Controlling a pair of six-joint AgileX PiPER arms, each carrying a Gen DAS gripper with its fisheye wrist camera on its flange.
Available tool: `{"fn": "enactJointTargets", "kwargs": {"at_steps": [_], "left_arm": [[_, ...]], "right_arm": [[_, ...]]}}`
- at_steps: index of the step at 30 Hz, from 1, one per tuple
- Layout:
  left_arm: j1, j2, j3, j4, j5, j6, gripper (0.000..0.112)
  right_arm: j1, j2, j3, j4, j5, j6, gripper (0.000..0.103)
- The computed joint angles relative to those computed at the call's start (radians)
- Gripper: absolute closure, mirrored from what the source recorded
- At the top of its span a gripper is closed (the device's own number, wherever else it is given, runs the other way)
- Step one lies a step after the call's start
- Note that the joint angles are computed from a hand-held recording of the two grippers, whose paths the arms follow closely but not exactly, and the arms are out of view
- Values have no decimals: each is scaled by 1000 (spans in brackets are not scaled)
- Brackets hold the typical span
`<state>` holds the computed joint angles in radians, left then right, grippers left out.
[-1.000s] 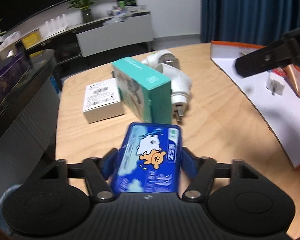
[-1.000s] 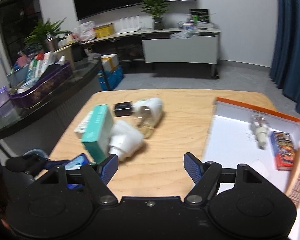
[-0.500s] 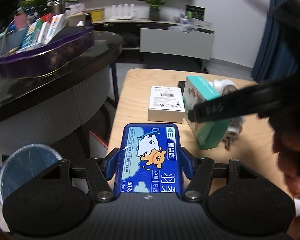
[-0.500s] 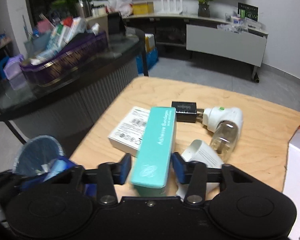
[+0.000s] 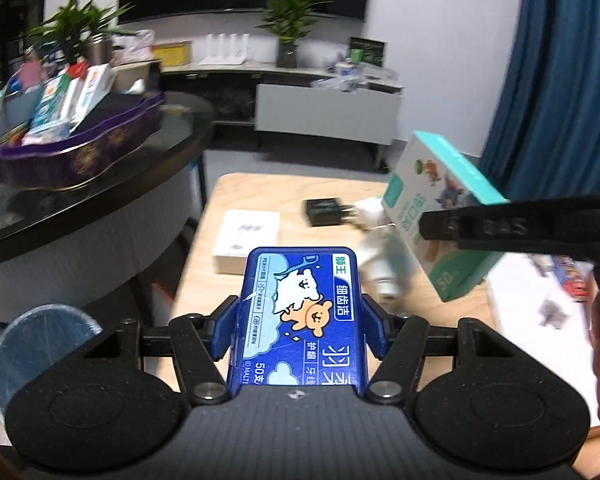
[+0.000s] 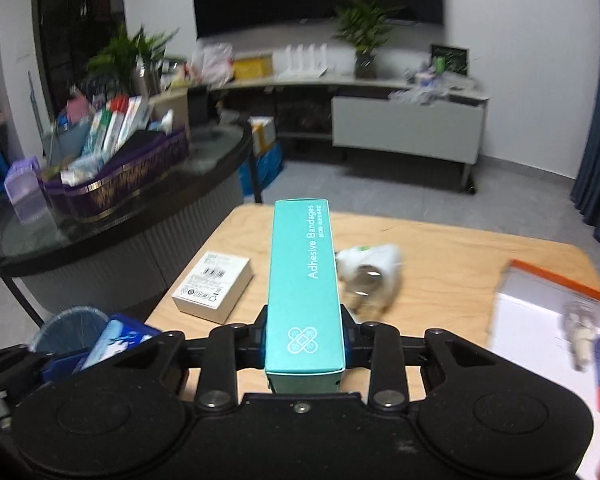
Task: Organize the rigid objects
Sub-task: 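Grasp the blue toothpaste box with left tool while right tool grasps the teal bandage box, then carry the toothpaste box and bandage box with both tools over the white box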
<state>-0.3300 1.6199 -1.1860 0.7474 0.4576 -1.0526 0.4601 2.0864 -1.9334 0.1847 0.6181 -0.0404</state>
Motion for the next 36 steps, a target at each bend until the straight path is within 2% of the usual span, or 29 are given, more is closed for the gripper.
{"fn": "enactJointTargets", "kwargs": {"at_steps": [3,6,12,14,20,26,29,36], "left_arm": [[-40,-5,-21,-47,-12,41,49],[-94,1,-56,-78,-7,50,49],[-236,66,-167,-10,36,0,49],[-266,93,-209,-41,37,20,49],[-338,185,-327,-89,53,75,48],[-371,214,-323,-59,70,41,48],[-378,221,-324,-55,91,34,48],[-388,229,-334,-25,120,3,48]], "right_arm": [[-30,-156,221,-65,-103,29,66],[-78,-292,406,-160,-174,128,66],[-208,-502,668,-351,-260,293,66],[-250,-554,732,-401,-279,333,66],[-378,-635,851,-214,-321,172,65],[-409,-673,941,-176,-358,135,66],[-431,-677,962,-54,-363,22,65],[-410,-666,964,-123,-366,87,65]]}}
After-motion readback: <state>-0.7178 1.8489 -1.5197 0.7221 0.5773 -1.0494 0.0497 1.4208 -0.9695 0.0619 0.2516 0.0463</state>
